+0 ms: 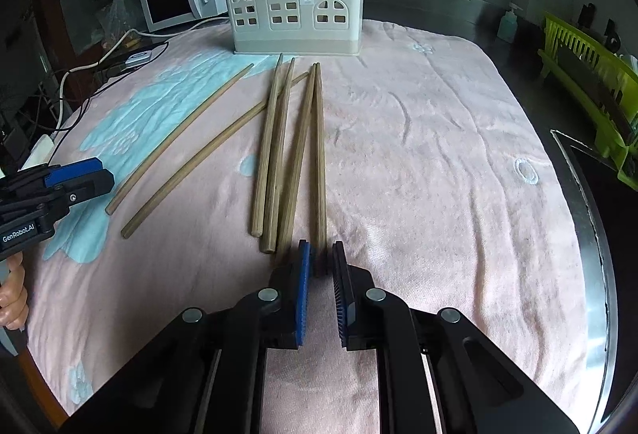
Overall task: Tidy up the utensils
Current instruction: 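Lower both open tools toward the next chopsticks on the towel, then close the left tool on a chopstick while the right tool grasps another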
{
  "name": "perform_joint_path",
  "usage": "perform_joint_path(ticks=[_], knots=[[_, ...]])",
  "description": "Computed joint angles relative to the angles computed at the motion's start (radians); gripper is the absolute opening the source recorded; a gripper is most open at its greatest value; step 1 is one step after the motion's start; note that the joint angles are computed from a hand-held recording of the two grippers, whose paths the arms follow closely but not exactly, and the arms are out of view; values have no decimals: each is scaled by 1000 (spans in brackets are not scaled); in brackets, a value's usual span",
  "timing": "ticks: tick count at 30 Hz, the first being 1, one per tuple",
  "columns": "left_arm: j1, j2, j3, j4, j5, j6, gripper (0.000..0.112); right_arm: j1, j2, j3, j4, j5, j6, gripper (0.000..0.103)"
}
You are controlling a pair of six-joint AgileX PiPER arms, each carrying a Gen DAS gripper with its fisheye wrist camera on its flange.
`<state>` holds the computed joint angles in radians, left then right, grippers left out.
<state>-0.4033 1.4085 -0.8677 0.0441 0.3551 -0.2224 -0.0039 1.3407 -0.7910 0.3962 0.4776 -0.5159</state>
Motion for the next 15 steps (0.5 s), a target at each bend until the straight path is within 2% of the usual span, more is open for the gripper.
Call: perform_joint_path(ticks=[5, 7, 15], knots=[[-4, 45, -28, -43, -4, 47, 30, -3, 2, 0, 12, -1, -16, 11], [-15, 63, -38, -28, -2, 39, 22, -1, 5, -4, 10, 0, -18, 11], [-15, 116, -87, -70, 20, 80, 18, 10, 31, -26, 6, -9, -12, 12]])
